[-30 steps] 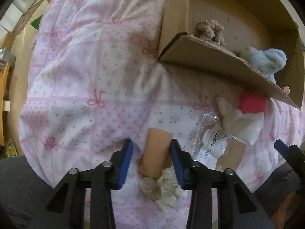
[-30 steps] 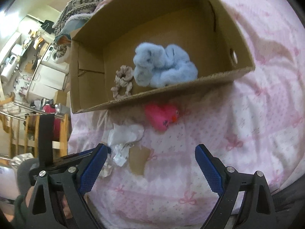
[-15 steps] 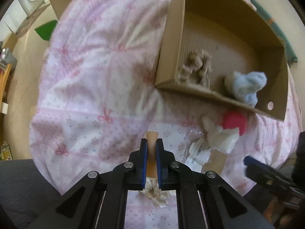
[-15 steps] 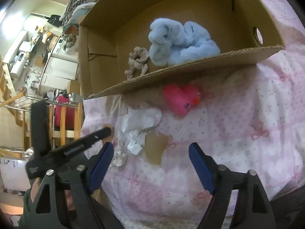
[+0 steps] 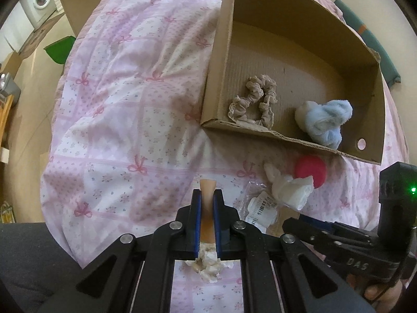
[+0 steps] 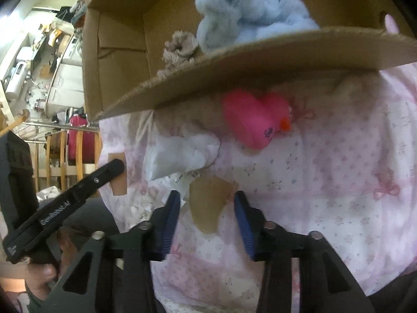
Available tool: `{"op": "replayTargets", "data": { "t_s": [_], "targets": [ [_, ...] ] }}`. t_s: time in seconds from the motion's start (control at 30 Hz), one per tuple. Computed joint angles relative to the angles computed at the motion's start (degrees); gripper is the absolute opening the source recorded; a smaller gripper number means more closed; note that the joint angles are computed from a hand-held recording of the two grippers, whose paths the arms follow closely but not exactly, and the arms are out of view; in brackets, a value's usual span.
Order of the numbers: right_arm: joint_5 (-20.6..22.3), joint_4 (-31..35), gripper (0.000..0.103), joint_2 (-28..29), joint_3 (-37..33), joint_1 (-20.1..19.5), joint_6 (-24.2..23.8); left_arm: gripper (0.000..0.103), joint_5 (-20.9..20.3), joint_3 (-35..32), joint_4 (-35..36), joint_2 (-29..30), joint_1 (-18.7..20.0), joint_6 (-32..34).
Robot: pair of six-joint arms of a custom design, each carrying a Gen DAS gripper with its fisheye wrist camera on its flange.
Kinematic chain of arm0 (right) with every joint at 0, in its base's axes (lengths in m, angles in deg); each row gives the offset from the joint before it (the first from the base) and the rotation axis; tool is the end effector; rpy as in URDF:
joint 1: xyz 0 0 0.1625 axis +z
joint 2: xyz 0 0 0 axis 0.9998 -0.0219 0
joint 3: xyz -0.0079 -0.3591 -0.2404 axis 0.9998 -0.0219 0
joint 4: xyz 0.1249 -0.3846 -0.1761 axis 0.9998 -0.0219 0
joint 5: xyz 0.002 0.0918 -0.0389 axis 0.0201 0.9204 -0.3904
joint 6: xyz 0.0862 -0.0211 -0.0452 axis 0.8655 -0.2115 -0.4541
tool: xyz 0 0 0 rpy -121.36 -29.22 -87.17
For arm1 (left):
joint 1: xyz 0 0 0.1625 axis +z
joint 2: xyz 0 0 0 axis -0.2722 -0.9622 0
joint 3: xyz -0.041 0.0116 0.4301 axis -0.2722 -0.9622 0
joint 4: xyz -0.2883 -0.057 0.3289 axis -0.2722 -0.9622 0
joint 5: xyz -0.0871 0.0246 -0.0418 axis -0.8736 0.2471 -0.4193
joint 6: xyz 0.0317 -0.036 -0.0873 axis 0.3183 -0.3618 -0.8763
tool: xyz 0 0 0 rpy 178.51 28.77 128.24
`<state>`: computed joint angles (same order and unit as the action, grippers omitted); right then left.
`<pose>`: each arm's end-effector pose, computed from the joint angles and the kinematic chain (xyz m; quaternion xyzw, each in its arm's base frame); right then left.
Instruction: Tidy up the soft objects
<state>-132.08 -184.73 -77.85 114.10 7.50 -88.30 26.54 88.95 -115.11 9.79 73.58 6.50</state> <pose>0.1761 -0.5828 -0.0157 0.1098 -0.9852 -0.0734 0.1093 -0.0914 -0.5194 0.1821 -0.1285 0.9235 -0.1851 0.3105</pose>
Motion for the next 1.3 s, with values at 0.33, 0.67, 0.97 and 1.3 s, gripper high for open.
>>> {"op": "replayTargets", "data": {
  "t_s": [0.33, 0.67, 0.97, 1.3],
  "targets": [
    [-0.4, -0.7, 0.011, -1.6, 1.7, 0.8, -2.4, 0.008, 0.2, 0.1, -1.7, 0.1, 0.0, 1.0],
    [2.4, -2.4, 0.011, -8.9, 5.6, 1.9, -4.8, 0.008, 0.8, 2.1, -3.7, -3.4, -2.6, 1.2],
    [4.0, -7.8, 0.011, -14.4, 5.3, 3.0, -8.3, 0.008, 2.6, -0.1, -7.5, -3.8, -4.8, 5.4],
    [0.2, -14.6, 0.011, -11.8, -0.5, 3.1, -10.2, 0.008, 6.0, -7.9, -9.6, 3.1, -2.9, 13.9]
  ]
}}
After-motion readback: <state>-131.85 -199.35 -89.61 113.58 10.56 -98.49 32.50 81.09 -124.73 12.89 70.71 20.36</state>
